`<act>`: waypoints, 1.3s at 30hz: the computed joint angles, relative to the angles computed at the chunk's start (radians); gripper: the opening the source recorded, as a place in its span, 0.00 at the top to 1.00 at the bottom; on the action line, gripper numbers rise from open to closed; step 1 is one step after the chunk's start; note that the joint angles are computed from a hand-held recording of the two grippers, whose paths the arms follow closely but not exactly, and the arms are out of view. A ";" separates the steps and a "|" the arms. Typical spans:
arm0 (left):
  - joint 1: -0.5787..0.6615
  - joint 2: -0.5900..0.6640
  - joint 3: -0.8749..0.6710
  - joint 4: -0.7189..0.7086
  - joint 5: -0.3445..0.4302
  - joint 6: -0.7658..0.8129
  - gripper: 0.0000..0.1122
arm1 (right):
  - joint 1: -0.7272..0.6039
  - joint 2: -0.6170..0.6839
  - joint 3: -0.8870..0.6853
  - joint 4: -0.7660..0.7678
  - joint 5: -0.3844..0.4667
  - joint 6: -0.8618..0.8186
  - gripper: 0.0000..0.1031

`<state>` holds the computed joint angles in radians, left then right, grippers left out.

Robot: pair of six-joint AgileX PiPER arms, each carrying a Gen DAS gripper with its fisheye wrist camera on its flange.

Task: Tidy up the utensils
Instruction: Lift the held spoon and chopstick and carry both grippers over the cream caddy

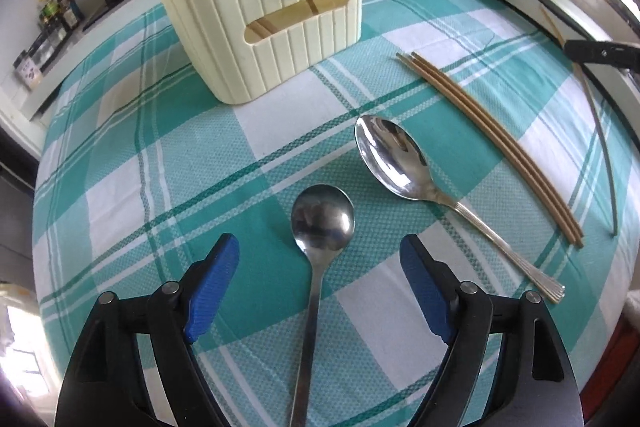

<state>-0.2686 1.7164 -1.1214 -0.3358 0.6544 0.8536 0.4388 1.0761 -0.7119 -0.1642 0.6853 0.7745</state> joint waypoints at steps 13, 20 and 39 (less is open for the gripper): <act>0.156 -0.082 -0.020 -0.296 0.124 0.140 0.68 | 0.207 -0.075 -0.126 -0.246 0.129 0.229 0.94; 0.290 -0.259 -0.022 -0.449 0.269 0.208 0.68 | 0.360 -0.044 -0.257 -0.448 0.224 0.350 0.94; 0.184 0.059 -0.952 -0.382 0.433 -0.291 0.69 | 0.135 0.304 -0.724 -0.534 0.025 0.142 0.94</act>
<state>-0.0844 1.7754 -2.0735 -0.7173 1.0876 0.5625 0.5742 1.3797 -1.4354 -0.6984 0.7101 0.9164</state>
